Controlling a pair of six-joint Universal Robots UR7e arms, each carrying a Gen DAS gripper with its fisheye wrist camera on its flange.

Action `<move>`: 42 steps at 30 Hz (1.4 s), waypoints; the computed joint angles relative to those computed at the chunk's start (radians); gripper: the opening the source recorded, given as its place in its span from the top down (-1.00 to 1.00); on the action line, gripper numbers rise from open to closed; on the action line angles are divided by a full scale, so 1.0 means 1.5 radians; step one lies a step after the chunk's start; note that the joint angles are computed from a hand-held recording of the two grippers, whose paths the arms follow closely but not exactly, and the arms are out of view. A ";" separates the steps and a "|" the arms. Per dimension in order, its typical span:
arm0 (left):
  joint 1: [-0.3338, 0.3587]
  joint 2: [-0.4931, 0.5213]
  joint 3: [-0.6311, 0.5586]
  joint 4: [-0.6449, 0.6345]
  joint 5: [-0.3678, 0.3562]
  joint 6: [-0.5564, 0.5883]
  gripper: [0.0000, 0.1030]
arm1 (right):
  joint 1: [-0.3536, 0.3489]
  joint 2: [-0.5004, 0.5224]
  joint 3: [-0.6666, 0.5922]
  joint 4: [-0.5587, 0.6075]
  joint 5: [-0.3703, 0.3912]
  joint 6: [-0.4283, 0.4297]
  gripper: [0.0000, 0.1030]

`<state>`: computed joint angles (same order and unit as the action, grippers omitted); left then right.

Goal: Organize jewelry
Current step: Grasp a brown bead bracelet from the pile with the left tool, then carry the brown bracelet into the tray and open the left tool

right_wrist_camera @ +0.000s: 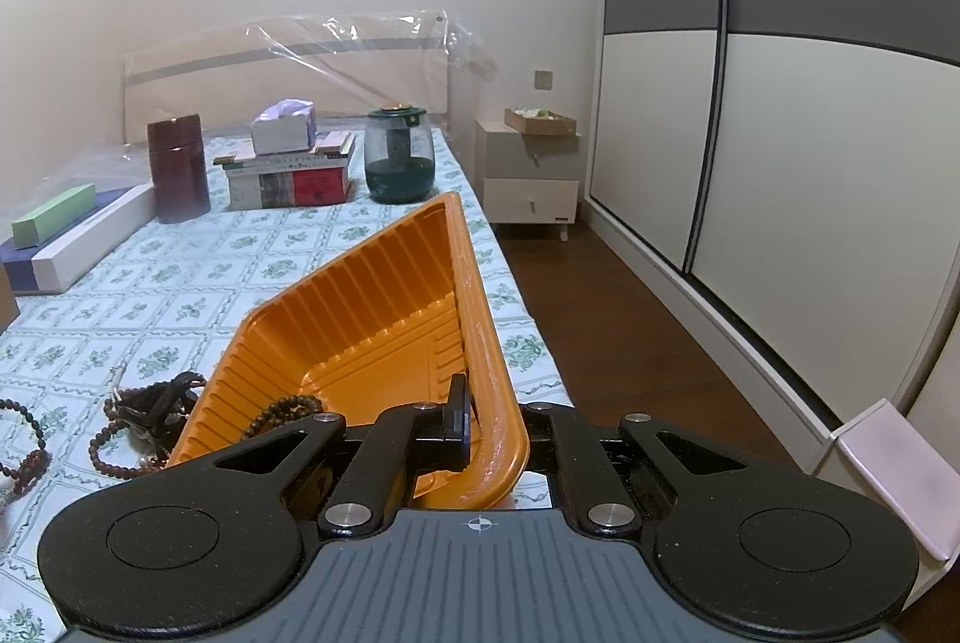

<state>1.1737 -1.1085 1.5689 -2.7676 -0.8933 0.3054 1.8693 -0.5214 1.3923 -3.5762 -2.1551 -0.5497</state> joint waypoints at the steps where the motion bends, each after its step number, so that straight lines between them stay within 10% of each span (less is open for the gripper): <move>1: -0.001 -0.001 -0.001 0.003 -0.007 -0.005 0.90 | 0.000 0.000 0.000 0.000 0.000 0.000 0.87; 26: -0.051 0.078 -0.075 0.058 -0.226 -0.034 0.90 | 0.003 0.000 0.002 -0.003 0.003 0.004 0.87; 42: -0.049 0.105 -0.077 0.088 -0.257 -0.052 0.88 | 0.003 0.000 0.004 -0.003 0.004 0.006 0.87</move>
<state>1.0996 -0.9508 1.4532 -2.6351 -1.2790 0.2269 1.8741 -0.5218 1.3983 -3.5810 -2.1496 -0.5400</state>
